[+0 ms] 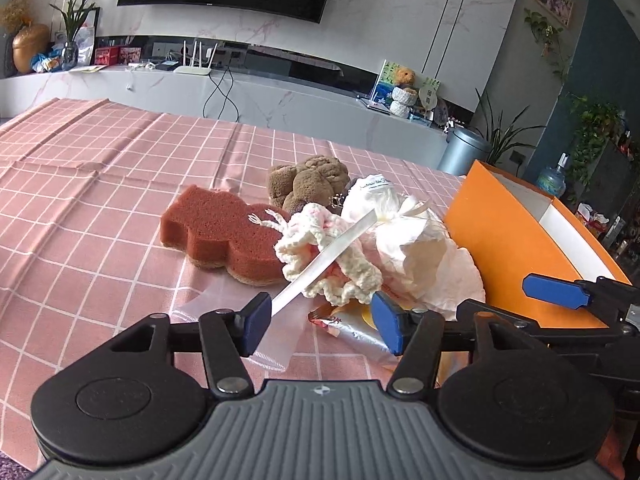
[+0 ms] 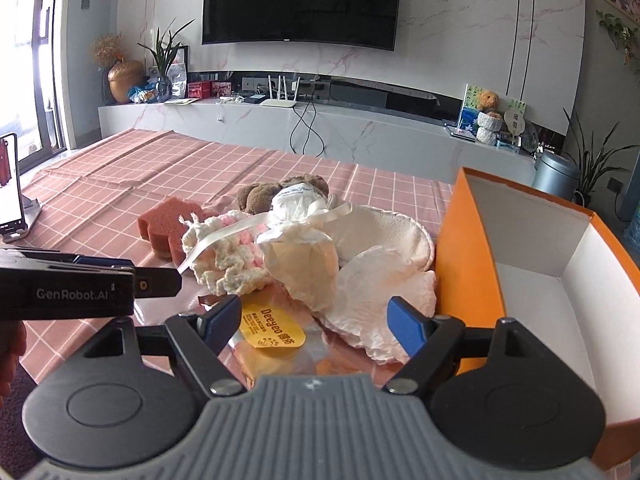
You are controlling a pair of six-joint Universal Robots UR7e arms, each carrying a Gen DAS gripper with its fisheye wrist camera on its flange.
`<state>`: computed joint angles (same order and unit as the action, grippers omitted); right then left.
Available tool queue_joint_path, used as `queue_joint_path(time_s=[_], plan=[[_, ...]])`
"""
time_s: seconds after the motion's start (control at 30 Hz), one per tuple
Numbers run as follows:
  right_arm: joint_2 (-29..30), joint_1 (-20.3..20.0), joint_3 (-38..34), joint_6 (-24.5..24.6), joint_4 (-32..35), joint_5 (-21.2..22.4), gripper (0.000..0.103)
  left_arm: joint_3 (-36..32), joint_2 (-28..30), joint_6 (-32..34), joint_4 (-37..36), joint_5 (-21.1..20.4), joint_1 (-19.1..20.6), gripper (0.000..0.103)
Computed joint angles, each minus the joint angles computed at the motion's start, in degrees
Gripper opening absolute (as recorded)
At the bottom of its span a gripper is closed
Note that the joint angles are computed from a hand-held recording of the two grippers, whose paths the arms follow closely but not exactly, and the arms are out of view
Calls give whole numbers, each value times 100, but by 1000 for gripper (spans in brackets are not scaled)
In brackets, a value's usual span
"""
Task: Organize soft objects
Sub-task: 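Move both grippers back to the pile of soft items, then grasp the pink-white crocheted piece with the left gripper while the right gripper grasps the ribbon-tied plastic bag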
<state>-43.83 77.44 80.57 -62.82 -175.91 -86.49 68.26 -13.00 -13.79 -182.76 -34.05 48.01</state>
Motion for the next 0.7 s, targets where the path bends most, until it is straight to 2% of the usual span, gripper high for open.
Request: queue_joint_path(time_s=[0.13, 0.27, 0.43, 0.53, 0.6, 0.7], plan=[[207, 52, -354, 126, 162, 8, 78, -305, 110, 42, -42, 51, 79, 79], [434, 143, -833, 406, 384, 10, 78, -733, 181, -14, 439, -16, 203, 79], [789, 288, -1614, 950, 945, -24, 78, -1363, 386, 261, 1042, -116, 342, 79], [1091, 397, -2184, 1160, 1371, -233, 77, -1604, 467, 266, 1389, -197, 408, 79], [1270, 435, -2520, 1307, 1697, -394, 70, -1709, 519, 323, 1513, -212, 433, 79], [1495, 441, -2992, 1638, 2295, -593, 69, -1763, 569, 358, 1559, -263, 453, 79]])
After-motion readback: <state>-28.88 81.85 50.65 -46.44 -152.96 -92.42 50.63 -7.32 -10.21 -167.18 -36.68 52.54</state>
